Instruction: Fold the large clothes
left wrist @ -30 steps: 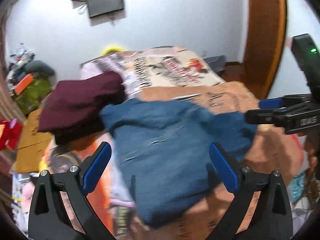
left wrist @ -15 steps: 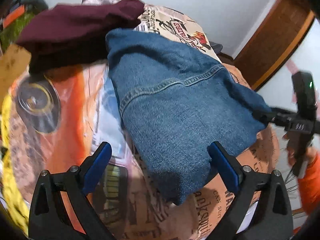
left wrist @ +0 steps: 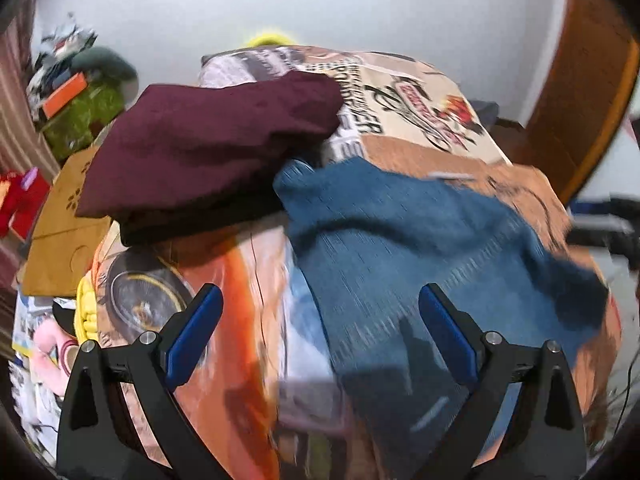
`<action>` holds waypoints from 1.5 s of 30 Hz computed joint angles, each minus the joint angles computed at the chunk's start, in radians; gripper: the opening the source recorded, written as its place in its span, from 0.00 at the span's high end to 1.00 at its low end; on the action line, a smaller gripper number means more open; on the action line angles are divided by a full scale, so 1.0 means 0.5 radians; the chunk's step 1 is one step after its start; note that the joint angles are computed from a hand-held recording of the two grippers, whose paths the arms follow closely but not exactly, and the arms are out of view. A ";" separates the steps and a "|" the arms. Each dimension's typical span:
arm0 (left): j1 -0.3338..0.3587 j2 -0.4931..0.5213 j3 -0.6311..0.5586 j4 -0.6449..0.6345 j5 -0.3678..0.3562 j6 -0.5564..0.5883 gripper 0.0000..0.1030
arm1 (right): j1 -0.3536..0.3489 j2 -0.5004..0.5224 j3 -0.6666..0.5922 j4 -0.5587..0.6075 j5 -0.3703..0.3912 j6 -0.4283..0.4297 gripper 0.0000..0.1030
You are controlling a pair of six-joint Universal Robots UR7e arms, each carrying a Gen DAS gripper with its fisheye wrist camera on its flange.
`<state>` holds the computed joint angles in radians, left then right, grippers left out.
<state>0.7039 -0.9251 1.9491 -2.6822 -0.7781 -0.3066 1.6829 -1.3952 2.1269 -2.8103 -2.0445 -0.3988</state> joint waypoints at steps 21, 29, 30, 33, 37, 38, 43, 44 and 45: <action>0.218 0.278 -0.394 0.064 -0.155 0.051 0.08 | -0.106 0.194 -0.187 0.139 -0.027 -0.034 0.08; 0.130 0.029 -0.080 0.072 -0.276 0.013 0.07 | -0.154 0.000 -0.084 0.288 0.233 0.068 0.06; 0.133 0.002 -0.052 0.074 -0.315 -0.015 0.07 | -0.165 0.009 -0.082 0.305 0.209 0.081 0.06; 0.171 -0.070 0.027 0.112 -0.492 -0.147 0.07 | -0.209 0.034 -0.059 0.348 0.114 0.115 0.06; 0.264 -0.081 0.067 0.097 -0.789 -0.205 0.07 | -0.368 -0.022 -0.033 0.447 0.339 0.176 0.03; 0.291 -0.074 0.067 0.083 -0.851 -0.213 0.07 | -0.397 -0.026 -0.047 0.487 0.387 0.197 0.03; 0.427 -0.021 -0.003 0.042 -1.155 -0.278 0.07 | -0.453 0.028 -0.143 0.622 0.491 0.199 0.01; 0.451 -0.002 -0.021 0.040 -1.215 -0.274 0.07 | -0.453 0.045 -0.165 0.644 0.494 0.202 0.00; 0.467 0.016 -0.039 0.044 -1.256 -0.265 0.07 | -0.458 0.062 -0.190 0.674 0.510 0.215 0.00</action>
